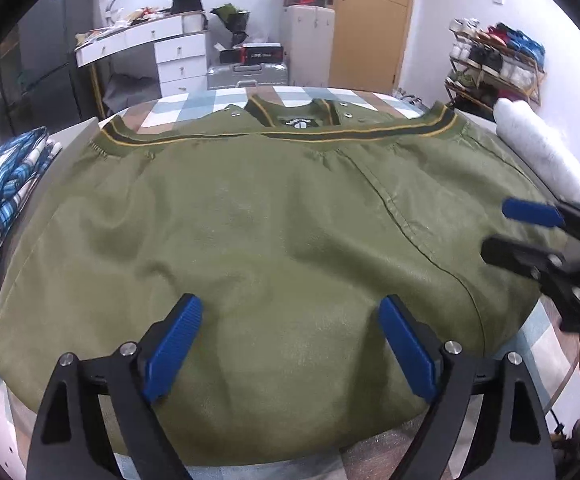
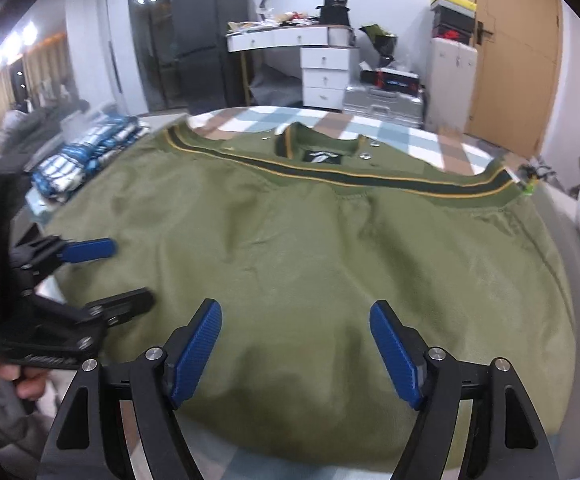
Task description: Fold large clothes
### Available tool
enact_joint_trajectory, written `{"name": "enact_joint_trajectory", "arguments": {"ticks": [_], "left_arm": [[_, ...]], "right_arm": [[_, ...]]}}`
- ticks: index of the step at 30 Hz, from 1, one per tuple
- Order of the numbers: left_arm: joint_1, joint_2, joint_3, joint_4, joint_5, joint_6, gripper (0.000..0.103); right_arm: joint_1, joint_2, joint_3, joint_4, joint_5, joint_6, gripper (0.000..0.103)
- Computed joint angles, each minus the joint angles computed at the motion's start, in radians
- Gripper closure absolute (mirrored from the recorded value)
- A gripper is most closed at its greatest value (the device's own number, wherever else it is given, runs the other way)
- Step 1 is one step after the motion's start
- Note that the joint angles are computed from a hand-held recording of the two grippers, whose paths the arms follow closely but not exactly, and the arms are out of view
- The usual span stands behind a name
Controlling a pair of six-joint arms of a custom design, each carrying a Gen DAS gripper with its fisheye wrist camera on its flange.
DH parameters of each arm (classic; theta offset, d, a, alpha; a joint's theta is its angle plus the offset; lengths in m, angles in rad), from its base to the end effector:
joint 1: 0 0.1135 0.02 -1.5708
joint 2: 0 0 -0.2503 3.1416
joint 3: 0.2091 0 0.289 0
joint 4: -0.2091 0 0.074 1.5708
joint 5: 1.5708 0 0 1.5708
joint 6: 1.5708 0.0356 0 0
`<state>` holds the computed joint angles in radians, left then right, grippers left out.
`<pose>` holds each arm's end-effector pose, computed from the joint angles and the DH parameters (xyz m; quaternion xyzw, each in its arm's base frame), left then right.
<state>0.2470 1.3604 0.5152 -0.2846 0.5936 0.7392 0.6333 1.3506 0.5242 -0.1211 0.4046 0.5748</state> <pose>0.2418 0.0404 0.0930 0.2894 0.8894 -0.1524 0.3193 0.2205 0.1445 0.1038 0.0343 0.9338 0.0132 0.3558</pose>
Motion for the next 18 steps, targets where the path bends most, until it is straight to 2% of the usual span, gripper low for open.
{"name": "enact_joint_trajectory", "arguments": {"ticks": [3, 5, 8, 12, 14, 18], "left_arm": [[-0.002, -0.018, -0.031, 0.061, -0.003, -0.051, 0.015], [-0.018, -0.039, -0.058, 0.108, -0.023, -0.099, 0.015], [-0.019, -0.053, -0.09, 0.162, -0.027, -0.132, 0.015], [0.015, -0.028, -0.063, 0.124, 0.015, -0.104, 0.015], [0.032, -0.016, -0.053, 0.112, 0.035, -0.087, 0.015], [0.046, -0.009, -0.046, 0.089, 0.066, -0.071, 0.015]], "right_arm": [[-0.021, 0.095, 0.033, 0.008, -0.064, -0.012, 0.026], [-0.024, 0.167, 0.076, -0.008, -0.05, -0.036, 0.026], [-0.037, 0.172, 0.13, -0.085, -0.054, -0.047, 0.027], [-0.04, 0.153, 0.162, -0.082, -0.027, -0.028, 0.026], [-0.034, 0.204, 0.199, -0.079, -0.027, -0.014, 0.026], [-0.059, 0.331, 0.228, -0.025, -0.09, -0.007, 0.026]]}}
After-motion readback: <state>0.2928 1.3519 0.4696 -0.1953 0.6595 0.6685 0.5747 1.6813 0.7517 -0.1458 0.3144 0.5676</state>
